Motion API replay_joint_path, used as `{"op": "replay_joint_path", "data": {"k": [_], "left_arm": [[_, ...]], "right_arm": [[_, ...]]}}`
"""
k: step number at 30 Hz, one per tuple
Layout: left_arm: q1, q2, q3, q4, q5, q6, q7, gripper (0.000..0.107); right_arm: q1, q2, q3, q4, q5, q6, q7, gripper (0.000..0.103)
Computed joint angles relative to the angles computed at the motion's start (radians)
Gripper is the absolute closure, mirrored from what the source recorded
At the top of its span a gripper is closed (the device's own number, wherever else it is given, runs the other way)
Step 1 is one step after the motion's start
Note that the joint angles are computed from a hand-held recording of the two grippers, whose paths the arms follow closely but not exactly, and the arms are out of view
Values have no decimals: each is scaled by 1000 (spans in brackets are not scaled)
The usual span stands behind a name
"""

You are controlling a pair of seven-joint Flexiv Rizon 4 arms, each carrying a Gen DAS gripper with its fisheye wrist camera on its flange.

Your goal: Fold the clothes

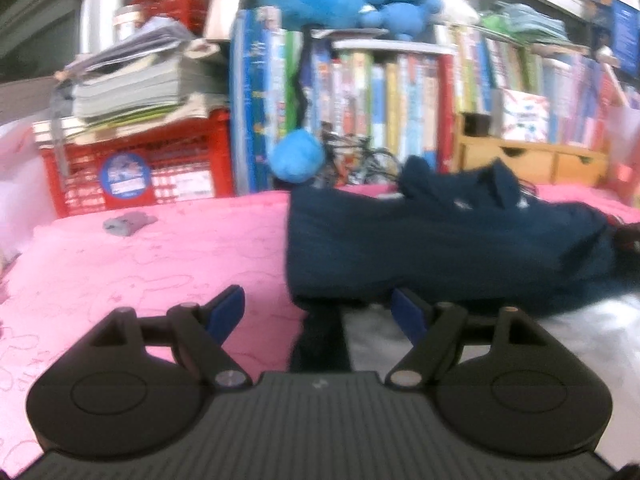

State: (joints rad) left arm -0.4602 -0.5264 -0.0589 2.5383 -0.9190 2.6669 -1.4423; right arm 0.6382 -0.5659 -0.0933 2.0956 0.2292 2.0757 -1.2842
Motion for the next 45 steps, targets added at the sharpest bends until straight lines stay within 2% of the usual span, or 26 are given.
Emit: {"op": "replay_joint_path", "data": {"k": [1, 2, 5, 6, 8, 11, 15, 18, 20, 22, 23, 25, 26, 27, 28, 29, 30, 31, 34, 38, 41, 42, 44, 45], "left_arm": [[-8, -4, 2, -7, -32, 2, 16, 24], [-32, -10, -8, -35, -122, -22, 83, 22], [-60, -21, -44, -121, -390, -141, 311, 21], [-44, -12, -60, -115, -400, -150, 303, 22], [-17, 19, -53, -64, -326, -173, 189, 22], [1, 55, -20, 18, -163, -111, -5, 22], [1, 68, 25, 63, -41, 85, -131, 23], [78, 53, 50, 61, 174, 224, -225, 20], [77, 41, 39, 7, 145, 172, -110, 20], [58, -1, 12, -68, 36, 98, 32, 20], [65, -13, 0, -90, 25, 48, 68, 24], [69, -33, -12, -121, -2, -40, 117, 26], [69, -41, -14, -129, -18, -72, 128, 26], [67, -49, -15, -138, -35, -105, 140, 26], [63, -53, -14, -137, -44, -127, 143, 25], [59, -56, -12, -136, -51, -148, 144, 25], [55, -58, -11, -134, -58, -169, 145, 25], [55, -53, -9, -134, -65, -196, 145, 24], [71, -36, 1, -117, -25, -257, 101, 23], [66, -16, 27, -101, 3, -279, 52, 25], [61, -12, 47, -92, 41, -240, 29, 25], [56, -10, 51, -97, 37, -240, 45, 25], [36, -18, 56, -113, 1, -238, 87, 25], [28, -23, 57, -122, -19, -235, 110, 25]], "right_arm": [[4, -8, -4, -8, 7, 10, 1, 21], [20, -21, -19, -21, 17, 14, -5, 22], [127, -71, -134, -79, 64, -25, -63, 32], [147, -88, -161, -99, 53, -50, -84, 32], [162, -117, -188, -129, 2, -74, -128, 32], [148, -133, -181, -141, -63, -38, -202, 32], [127, -119, -167, -134, -31, 41, -272, 30], [140, -108, -187, -117, 14, 103, -359, 28], [176, -120, -215, -119, 74, 161, -423, 27], [204, -130, -225, -124, 97, 177, -490, 27], [207, -132, -217, -126, 95, 180, -516, 28], [143, -115, -124, -125, 44, 160, -496, 34], [78, -99, -49, -127, 2, 128, -453, 38], [13, -87, 22, -130, -39, 91, -401, 46], [-34, -81, 69, -139, -61, 44, -344, 53], [-57, -82, 86, -150, -64, -1, -295, 54], [-55, -86, 70, -155, -78, -32, -243, 58], [-25, -97, 33, -166, -53, -50, -255, 60], [58, -140, -84, -199, -37, -93, -231, 59], [149, -200, -216, -260, -45, -123, -213, 57], [326, -242, -418, -221, -2, -73, -284, 57], [363, -246, -450, -212, 30, -69, -321, 56], [379, -204, -451, -179, 50, -111, -298, 55], [388, -183, -454, -163, 58, -132, -285, 51]]}}
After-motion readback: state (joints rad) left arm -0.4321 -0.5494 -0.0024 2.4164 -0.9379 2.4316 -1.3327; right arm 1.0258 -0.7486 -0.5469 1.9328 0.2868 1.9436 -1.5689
